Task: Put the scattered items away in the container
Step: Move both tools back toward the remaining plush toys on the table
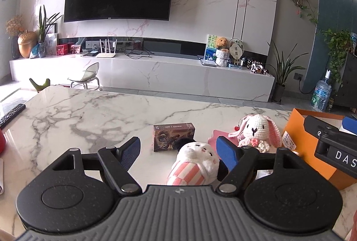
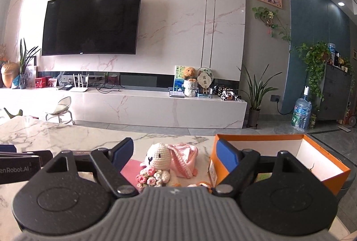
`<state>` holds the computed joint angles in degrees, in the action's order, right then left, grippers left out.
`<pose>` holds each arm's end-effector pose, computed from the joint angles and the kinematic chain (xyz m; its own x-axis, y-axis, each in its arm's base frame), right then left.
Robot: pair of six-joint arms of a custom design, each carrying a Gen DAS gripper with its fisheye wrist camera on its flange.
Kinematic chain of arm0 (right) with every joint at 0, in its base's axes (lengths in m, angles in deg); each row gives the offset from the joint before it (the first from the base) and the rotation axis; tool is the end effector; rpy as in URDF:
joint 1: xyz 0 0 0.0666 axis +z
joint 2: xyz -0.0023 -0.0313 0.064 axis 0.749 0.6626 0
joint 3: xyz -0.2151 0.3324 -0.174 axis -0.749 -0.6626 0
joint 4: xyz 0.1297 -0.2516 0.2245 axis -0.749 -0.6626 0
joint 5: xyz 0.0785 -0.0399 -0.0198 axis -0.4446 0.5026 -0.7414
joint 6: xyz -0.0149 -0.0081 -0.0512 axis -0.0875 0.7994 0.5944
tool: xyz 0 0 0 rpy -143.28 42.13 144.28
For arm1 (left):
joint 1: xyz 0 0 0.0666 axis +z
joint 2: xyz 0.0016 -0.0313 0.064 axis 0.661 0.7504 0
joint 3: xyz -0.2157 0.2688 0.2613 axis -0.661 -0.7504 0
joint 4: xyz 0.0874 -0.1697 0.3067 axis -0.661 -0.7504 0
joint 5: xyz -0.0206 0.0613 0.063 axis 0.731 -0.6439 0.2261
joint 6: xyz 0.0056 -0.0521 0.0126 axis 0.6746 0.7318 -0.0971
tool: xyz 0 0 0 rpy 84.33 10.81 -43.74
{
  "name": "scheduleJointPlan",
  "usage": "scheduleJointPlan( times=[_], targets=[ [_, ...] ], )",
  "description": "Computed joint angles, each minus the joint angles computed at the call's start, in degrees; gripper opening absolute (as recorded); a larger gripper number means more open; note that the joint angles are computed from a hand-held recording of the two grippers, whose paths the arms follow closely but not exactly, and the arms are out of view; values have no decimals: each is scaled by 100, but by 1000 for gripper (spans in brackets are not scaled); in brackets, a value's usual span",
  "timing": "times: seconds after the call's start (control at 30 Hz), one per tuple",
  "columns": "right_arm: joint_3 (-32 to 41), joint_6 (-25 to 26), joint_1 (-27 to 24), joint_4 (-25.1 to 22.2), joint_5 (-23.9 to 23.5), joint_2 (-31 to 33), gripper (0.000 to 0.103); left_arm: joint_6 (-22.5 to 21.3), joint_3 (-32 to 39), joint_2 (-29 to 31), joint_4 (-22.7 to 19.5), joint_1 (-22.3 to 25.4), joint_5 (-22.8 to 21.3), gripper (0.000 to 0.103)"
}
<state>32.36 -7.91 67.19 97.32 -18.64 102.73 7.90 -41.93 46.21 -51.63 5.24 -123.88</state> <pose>0.3310 0.1055 0.3389 -0.2398 -0.1314 -0.9619 -0.1850 0.9788 -0.0876 0.3111 -0.1997 0.3280 -0.4318 -0.1887 -0.8820 -0.2196 0.9704 -0.1001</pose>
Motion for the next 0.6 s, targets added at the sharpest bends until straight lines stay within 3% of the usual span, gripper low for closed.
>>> scheduleJointPlan(
  times=[0.6],
  targets=[
    [237,126,58,147,9,1017,83,-89,0,706,460,488,638,89]
  ],
)
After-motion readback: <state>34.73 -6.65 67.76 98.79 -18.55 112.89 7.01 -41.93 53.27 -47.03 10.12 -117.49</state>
